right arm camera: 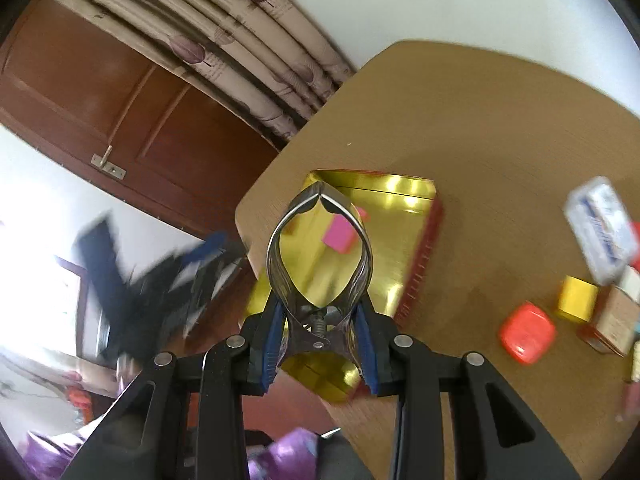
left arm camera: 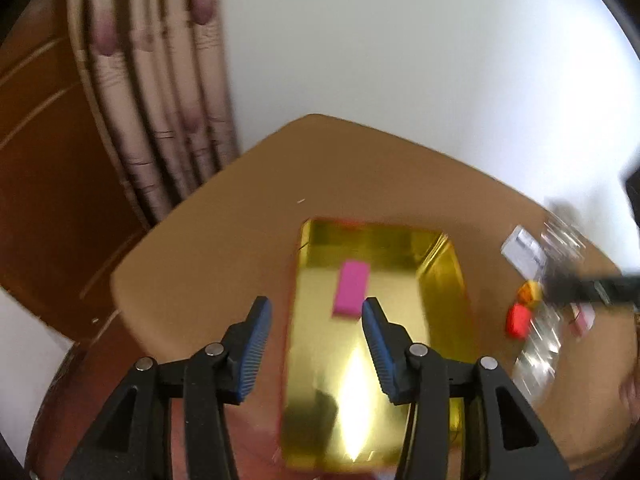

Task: Organize rigid objects
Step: 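Carry the pink eraser into the tin tray with left gripper while right gripper grasps metal clip, then lower the metal clip into the tin tray and open the right gripper, then grasp the red tape measure with the right gripper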

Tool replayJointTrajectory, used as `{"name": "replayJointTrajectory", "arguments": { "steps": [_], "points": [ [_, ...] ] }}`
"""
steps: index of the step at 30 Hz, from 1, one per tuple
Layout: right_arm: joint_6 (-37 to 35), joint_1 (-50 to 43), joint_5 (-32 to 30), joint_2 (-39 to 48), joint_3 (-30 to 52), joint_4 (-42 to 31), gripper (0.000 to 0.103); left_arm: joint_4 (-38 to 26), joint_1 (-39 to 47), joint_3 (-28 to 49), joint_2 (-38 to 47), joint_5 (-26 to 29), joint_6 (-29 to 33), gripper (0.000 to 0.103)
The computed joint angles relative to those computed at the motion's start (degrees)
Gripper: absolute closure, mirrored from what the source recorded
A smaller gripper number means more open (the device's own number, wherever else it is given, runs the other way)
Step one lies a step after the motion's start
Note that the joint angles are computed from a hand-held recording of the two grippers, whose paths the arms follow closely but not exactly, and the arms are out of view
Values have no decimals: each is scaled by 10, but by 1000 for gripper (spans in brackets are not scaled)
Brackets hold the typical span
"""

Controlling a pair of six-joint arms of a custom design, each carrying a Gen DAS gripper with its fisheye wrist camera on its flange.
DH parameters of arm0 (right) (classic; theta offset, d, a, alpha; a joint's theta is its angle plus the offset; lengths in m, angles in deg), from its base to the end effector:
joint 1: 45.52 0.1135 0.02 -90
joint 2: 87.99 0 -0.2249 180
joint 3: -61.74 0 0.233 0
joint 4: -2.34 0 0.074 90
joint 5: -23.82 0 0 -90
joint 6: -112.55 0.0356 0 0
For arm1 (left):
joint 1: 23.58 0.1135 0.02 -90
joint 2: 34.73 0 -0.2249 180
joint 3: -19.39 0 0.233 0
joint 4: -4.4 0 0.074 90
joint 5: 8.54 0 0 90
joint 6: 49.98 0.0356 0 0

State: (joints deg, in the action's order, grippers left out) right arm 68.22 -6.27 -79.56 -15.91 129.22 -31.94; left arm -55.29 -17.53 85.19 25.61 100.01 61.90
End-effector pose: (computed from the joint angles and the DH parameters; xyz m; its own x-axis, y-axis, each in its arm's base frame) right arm 0.2020 0.1757 0.2406 -0.8798 0.1799 -0.4401 -0.1799 0.7309 0.6584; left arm 0.2037 0.0102 0.2437 -0.7171 0.2793 -0.6386 0.3796 0.9249 -0.0217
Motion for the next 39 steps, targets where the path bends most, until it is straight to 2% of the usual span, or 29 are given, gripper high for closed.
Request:
{"name": "replayJointTrajectory", "arguments": {
  "steps": [4, 8, 13, 15, 16, 19, 21, 23, 26, 28, 29, 31, 32, 35, 37, 38, 39],
  "points": [
    [26, -18, -24, 137, 68, 40, 72, -64, 96, -36, -79, 57, 83, 55],
    [42, -29, -26, 239, 135, 41, 72, -101, 137, -47, -84, 91, 132, 54],
    [49, -33, -11, 312, 185, 36, 70, -106, 130, -51, -67, 96, 145, 54],
    [63, -37, -15, 305, 165, 67, 67, -112, 131, -50, -55, 104, 148, 54],
    [71, -37, -8, 293, 147, 84, 65, -116, 133, -49, -50, 108, 151, 54],
    [89, -28, 38, 223, 70, 145, 43, -120, 129, -54, -51, 106, 148, 54],
    [99, -9, 86, 134, -13, 191, 42, -121, 125, -57, -58, 109, 144, 54],
    [102, 39, 165, 6, -113, 205, 40, -124, 122, -62, -69, 109, 143, 54],
    [119, 155, 323, -138, -196, 108, 36, -132, 116, -64, -81, 111, 142, 54],
    [181, 268, 456, -212, -224, -34, 36, -137, 101, -70, -95, 104, 134, 54],
    [208, 292, 483, -228, -232, -76, 35, -140, 93, -75, -105, 100, 130, 54],
    [284, 342, 508, -284, -268, -170, 35, -148, 68, -85, -128, 90, 116, 54],
    [308, 345, 503, -308, -285, -191, 35, -154, 51, -92, -146, 82, 107, 54],
    [329, 305, 455, -373, -338, -178, 35, -169, -4, -108, -196, 60, 81, 54],
    [349, 285, 455, -343, -335, -146, 33, -170, -34, -116, -216, 46, 70, 54],
    [352, 270, 452, -306, -320, -136, 24, -174, -46, -118, -226, 43, 66, 54],
    [352, 248, 444, -263, -302, -123, 19, -176, -57, -121, -239, 40, 64, 54]
  ]
}}
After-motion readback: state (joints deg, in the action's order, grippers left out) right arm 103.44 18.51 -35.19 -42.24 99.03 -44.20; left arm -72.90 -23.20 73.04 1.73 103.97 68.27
